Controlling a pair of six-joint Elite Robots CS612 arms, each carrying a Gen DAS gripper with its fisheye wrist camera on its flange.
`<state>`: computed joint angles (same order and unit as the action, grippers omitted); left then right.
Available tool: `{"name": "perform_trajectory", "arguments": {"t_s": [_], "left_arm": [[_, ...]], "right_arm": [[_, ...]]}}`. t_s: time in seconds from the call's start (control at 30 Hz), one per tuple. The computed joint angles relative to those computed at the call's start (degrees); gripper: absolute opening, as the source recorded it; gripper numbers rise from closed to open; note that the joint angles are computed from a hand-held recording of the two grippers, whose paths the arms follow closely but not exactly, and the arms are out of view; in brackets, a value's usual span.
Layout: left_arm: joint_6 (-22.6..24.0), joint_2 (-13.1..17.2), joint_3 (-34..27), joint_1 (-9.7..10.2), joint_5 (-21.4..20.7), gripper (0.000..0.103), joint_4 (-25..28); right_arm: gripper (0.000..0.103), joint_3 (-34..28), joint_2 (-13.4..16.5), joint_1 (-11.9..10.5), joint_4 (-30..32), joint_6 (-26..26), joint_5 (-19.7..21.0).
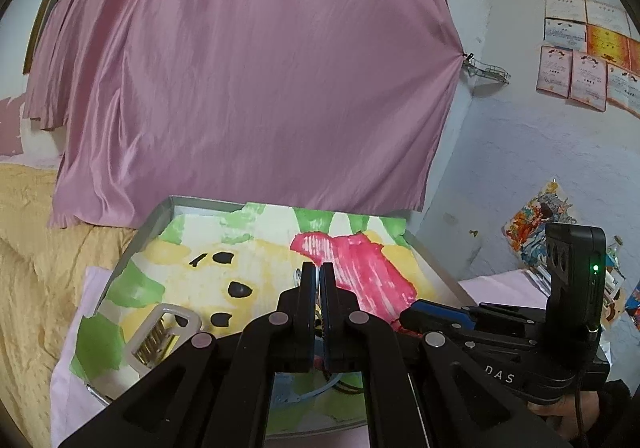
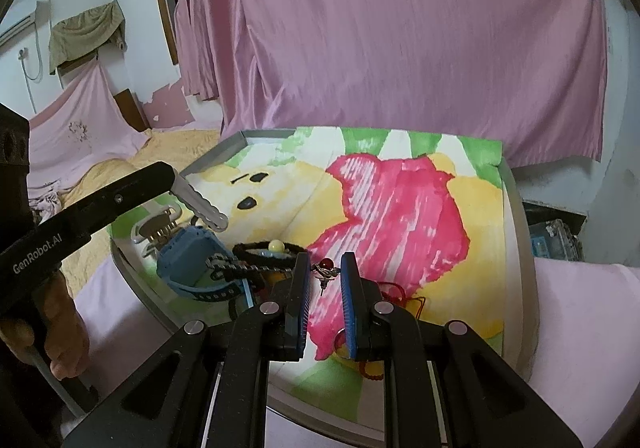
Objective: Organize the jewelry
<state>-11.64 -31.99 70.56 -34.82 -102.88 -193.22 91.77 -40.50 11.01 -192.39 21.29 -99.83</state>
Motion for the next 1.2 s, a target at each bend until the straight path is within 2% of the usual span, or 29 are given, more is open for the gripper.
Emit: {"name": "perform_trajectory", "arguments": {"t_s": [0.7, 1.07, 1.13, 1.2], "left_arm": [[1.0, -0.3, -0.9, -0.22, 2.5, 0.003, 10.0], [1.7, -0.4, -0.9, -0.50, 4.4, 0.003, 11.1], [1.8, -0.5, -0.8, -0.55, 4.8, 0.005, 11.1], [1.9, -0.5, -0.8, -0.57, 5.0, 0.009, 11.2]], "right_arm": [[0.013, -0.5, 0.3, -0.3, 2.2, 1.0, 1.3], [0.014, -0.7, 0.4, -0.7, 3.3, 1.9, 2.1], [0.015, -0.8, 0.4, -0.8, 3.7, 2.4, 2.3], [0.022, -0.9, 0.5, -0.9, 4.0, 2.8, 2.3]]}}
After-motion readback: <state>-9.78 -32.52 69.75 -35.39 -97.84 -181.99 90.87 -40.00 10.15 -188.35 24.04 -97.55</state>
